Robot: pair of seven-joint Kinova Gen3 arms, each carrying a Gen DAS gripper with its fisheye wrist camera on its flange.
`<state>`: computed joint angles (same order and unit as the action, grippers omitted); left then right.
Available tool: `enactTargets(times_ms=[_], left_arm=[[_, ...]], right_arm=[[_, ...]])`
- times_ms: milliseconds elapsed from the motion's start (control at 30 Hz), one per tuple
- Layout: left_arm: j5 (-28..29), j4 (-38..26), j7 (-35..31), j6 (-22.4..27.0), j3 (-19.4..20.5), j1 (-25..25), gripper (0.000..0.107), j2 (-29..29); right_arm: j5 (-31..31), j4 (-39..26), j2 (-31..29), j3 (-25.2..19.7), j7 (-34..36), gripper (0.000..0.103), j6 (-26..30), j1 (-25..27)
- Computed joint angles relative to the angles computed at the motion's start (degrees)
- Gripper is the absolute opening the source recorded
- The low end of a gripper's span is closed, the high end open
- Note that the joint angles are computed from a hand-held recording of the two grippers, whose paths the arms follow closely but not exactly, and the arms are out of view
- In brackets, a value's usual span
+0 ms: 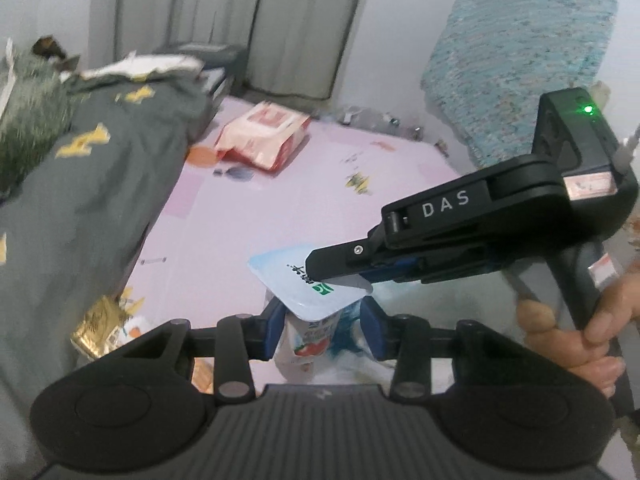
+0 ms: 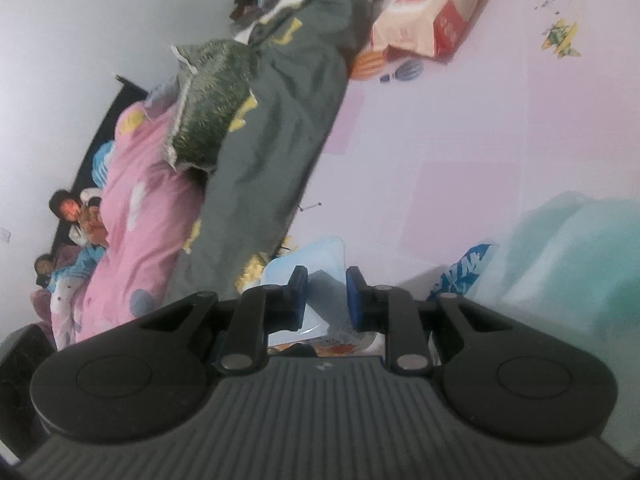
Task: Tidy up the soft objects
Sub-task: 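Lift the yogurt cup with the right tool and carry it toward the box, then lower the yogurt cup into the box and open the right tool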
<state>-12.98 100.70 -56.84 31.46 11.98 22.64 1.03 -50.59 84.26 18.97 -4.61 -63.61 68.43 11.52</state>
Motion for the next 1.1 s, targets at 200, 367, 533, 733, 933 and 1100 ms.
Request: enactTargets(times_ms=[200, 367, 533, 733, 933, 1100], left_arm=[[2.8, -1.6, -5.6, -2.2, 2.2, 1.6, 0.042, -2.7], [6.3, -5.3, -12.2, -3.3, 4.9, 4.8, 0.042, -1.6], [10.5, -10.2, -18.7, -1.4, 6.8, 9.2, 0.043, 2.8], [18.2, -17.4, -26.8, 6.1, 7.4, 12.4, 0.043, 11.0], [19.3, -24.0, -29.1, 15.1, 6.2, 15.0, 0.045, 18.1], [20.7, -20.1, -31.5, 11.4, 4.9, 15.3, 0.048, 15.3]], right_arm=[[-5.3, 3.5, -6.7, 3.2, 4.2, 0.02, 3.8, 5.9], [-8.0, 6.5, -13.4, 10.3, 7.6, 0.02, 9.3, 11.7], [-6.9, 9.1, -17.7, 18.3, 10.3, 0.021, 14.7, 17.5], [-1.8, 11.3, -16.6, 24.2, 12.3, 0.022, 19.9, 24.0], [2.7, 13.0, -10.8, 22.7, 12.0, 0.021, 19.9, 28.1], [6.6, 13.7, -7.0, 19.9, 10.0, 0.023, 17.5, 29.5]])
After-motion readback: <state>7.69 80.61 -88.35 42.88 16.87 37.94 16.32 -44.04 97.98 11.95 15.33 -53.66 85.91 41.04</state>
